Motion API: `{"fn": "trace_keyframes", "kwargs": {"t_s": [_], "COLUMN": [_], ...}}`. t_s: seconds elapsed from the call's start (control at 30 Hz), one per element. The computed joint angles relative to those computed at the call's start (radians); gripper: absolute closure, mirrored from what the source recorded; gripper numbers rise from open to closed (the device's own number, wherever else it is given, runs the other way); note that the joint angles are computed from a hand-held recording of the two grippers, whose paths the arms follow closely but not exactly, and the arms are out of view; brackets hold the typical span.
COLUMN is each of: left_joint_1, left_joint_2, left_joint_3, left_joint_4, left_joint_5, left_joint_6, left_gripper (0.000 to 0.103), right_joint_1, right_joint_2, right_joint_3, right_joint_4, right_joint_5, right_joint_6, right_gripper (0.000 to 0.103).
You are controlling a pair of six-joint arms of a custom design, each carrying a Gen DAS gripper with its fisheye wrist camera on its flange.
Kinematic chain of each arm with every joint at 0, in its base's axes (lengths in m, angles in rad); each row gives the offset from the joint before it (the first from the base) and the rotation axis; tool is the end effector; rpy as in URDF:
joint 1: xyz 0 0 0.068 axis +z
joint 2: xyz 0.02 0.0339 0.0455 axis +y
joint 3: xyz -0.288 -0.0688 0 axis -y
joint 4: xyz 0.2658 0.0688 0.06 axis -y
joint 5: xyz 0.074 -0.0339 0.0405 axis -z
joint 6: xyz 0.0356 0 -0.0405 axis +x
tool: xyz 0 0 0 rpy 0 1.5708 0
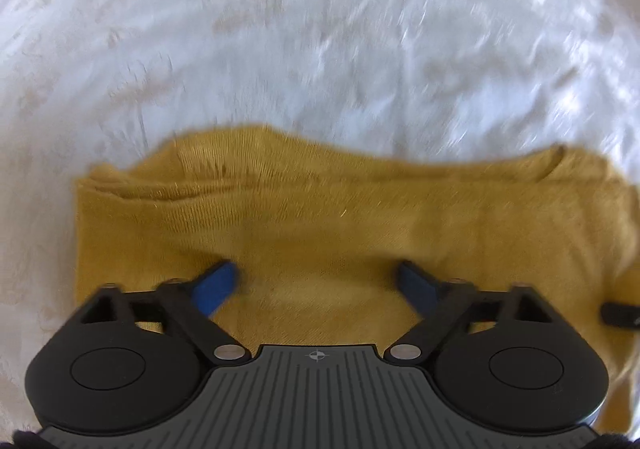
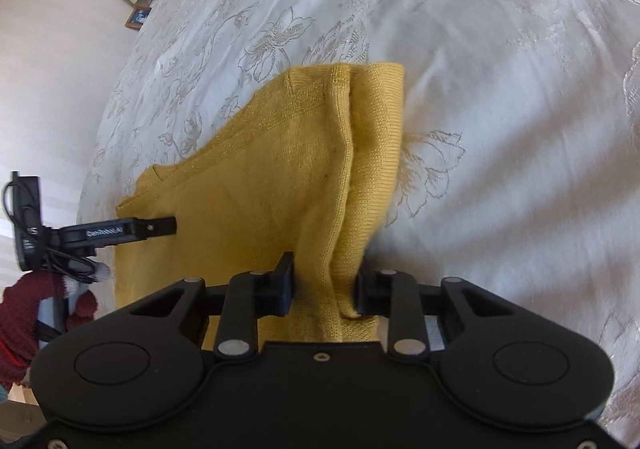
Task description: Fold small clothes
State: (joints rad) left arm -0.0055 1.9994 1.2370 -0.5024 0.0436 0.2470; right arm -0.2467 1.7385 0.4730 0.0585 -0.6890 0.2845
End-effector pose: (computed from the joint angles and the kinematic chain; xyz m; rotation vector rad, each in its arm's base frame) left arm 0.4063 -0.0038 0.1308 0.3661 2.8089 -0.0087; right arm 0.2395 -0.0370 0.0671 0.5246 2.5922 0.9559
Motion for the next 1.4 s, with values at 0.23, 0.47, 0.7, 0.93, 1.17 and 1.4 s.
{"fn": "trace_keyframes", "kwargs": {"t_s": [0.23, 0.47, 0.7, 0.93, 1.17, 1.4], "left_joint_1": [-0.083, -0.104, -0.058, 0.012, 0.127, 0.381], "left_joint_2": [0.055, 0.125, -0.137, -0.290, -0.314, -0.362], "left_joint_3": [0.039, 0.132, -0.165, -0.395, -0.401, -0.332], "left_joint_4": [0.053, 0.000, 0.082, 0.083, 0.070, -0.017], "left_joint_5": [-0.058, -0.080, -0.031, 0.007, 0.130, 0.261], "left_joint_6": [-0.046, -0.014, -0.005, 0.052, 0.134, 0.273], "left_gripper": [0.021, 0.021, 0.023, 0.023, 0.023, 0.022], "right_joint_1": [-0.027, -0.040, -0.043, -0.032, 0.123, 0.312], "right_joint_2": [0.004, 0.017, -0.002, -0.047, -0.192, -0.345], "right_joint_3": [-0.026, -0.014, -0.027, -0.050, 0.008, 0.127], "right_joint_4": [0.043, 0.031, 0.033, 0.020, -0.136, -0.226], "right_joint_5": [-0.033, -0.068, -0.102, -0.085, 0.107, 0.168], "right_joint_6": [0.058, 0.070, 0.056, 0.075, 0.101, 0.297], "right_gripper": [0.064, 0.055, 0.041, 0.037, 0.072, 0.073]}}
